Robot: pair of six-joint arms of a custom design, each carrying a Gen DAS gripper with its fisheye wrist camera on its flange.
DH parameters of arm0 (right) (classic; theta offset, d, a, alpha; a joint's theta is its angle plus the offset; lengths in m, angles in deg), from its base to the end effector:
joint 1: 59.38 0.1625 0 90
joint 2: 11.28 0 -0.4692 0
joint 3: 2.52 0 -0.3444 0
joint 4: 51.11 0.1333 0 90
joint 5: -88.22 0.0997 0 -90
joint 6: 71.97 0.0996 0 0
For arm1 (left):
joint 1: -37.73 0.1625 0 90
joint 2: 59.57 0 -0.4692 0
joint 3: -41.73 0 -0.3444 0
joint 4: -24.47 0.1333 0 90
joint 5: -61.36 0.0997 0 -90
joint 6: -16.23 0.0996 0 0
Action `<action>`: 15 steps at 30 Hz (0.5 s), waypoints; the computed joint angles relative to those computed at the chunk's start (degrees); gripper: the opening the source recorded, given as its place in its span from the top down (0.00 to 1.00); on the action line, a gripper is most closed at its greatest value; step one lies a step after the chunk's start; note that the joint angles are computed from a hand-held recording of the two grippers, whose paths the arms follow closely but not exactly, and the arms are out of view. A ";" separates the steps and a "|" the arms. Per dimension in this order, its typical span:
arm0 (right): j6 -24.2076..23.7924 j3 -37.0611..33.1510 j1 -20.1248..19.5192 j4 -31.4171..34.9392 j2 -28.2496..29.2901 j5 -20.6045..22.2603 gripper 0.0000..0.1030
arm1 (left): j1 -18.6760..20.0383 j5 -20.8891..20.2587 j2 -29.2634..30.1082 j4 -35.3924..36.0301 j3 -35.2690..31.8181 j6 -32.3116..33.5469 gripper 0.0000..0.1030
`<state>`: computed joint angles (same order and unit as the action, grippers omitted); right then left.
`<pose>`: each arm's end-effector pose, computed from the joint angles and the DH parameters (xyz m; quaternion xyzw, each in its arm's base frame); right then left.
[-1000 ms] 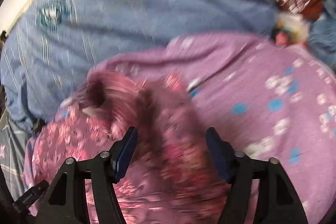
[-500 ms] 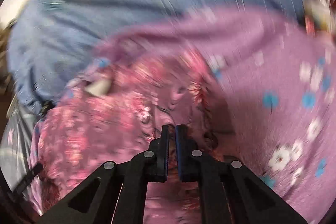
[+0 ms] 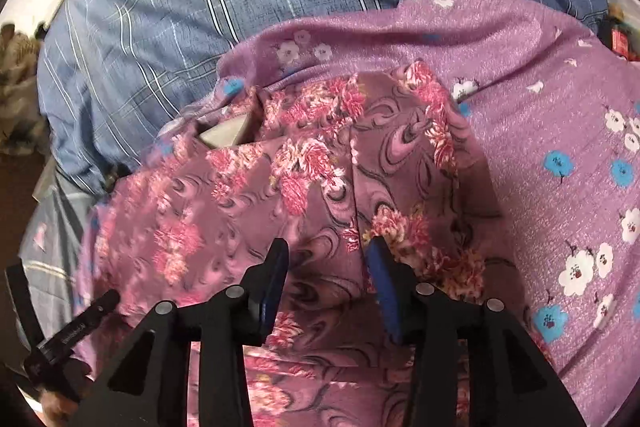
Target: Fold small clothes
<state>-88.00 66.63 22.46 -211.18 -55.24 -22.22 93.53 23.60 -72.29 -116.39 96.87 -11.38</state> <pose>-0.0140 -0.7919 0.3458 -0.0051 -0.9121 0.3330 0.2391 -0.2853 -0.7970 -0.0122 0.0191 0.8958 -0.2822 0.3428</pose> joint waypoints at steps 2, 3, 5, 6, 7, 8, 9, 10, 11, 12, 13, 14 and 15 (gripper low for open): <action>-1.44 1.19 0.46 -0.37 -0.88 -0.38 0.60 | -0.33 -0.35 -0.88 -1.52 1.55 0.43 0.17; -1.06 3.12 0.12 -1.15 -2.28 2.34 0.60 | -0.81 0.55 -1.57 -3.83 3.51 1.12 0.17; -1.39 7.25 -0.22 -4.22 -4.78 5.30 0.59 | -1.88 2.24 -3.27 -9.00 8.04 2.76 0.17; -2.08 9.93 -0.18 -6.77 -6.27 6.09 0.57 | -2.38 2.51 -4.30 -10.89 10.19 2.83 0.17; -2.54 12.10 -0.18 -8.80 -7.52 6.63 0.57 | -2.90 2.50 -5.47 -12.42 12.37 2.72 0.17; -3.00 14.08 -0.16 -10.38 -8.83 7.05 0.57 | -3.49 2.40 -6.83 -14.68 15.22 3.26 0.17; -3.65 16.19 -0.24 -11.37 -10.46 7.65 0.57 | -4.19 2.59 -8.34 -17.55 18.69 4.30 0.17; -4.28 18.79 -0.42 -12.69 -12.31 8.42 0.57 | -4.90 3.08 -9.69 -19.54 21.71 4.89 0.17; -4.60 20.85 -0.52 -13.94 -13.73 8.77 0.57 | -5.66 3.49 -11.16 -21.34 25.04 5.37 0.17; -5.16 23.88 -0.71 -15.87 -15.64 8.91 0.57 | -6.29 3.43 -12.63 -22.61 28.16 5.92 0.17; -5.68 26.81 -0.98 -17.52 -17.52 8.88 0.57 | -6.91 3.47 -14.17 -23.26 31.21 6.15 0.17; -5.98 28.93 -1.37 -18.26 -19.16 9.08 0.57 | -7.67 4.24 -15.80 -23.50 34.60 5.58 0.17; -6.27 31.32 -1.95 -18.97 -21.07 9.29 0.57 | -8.25 4.85 -16.98 -23.35 36.98 4.77 0.17</action>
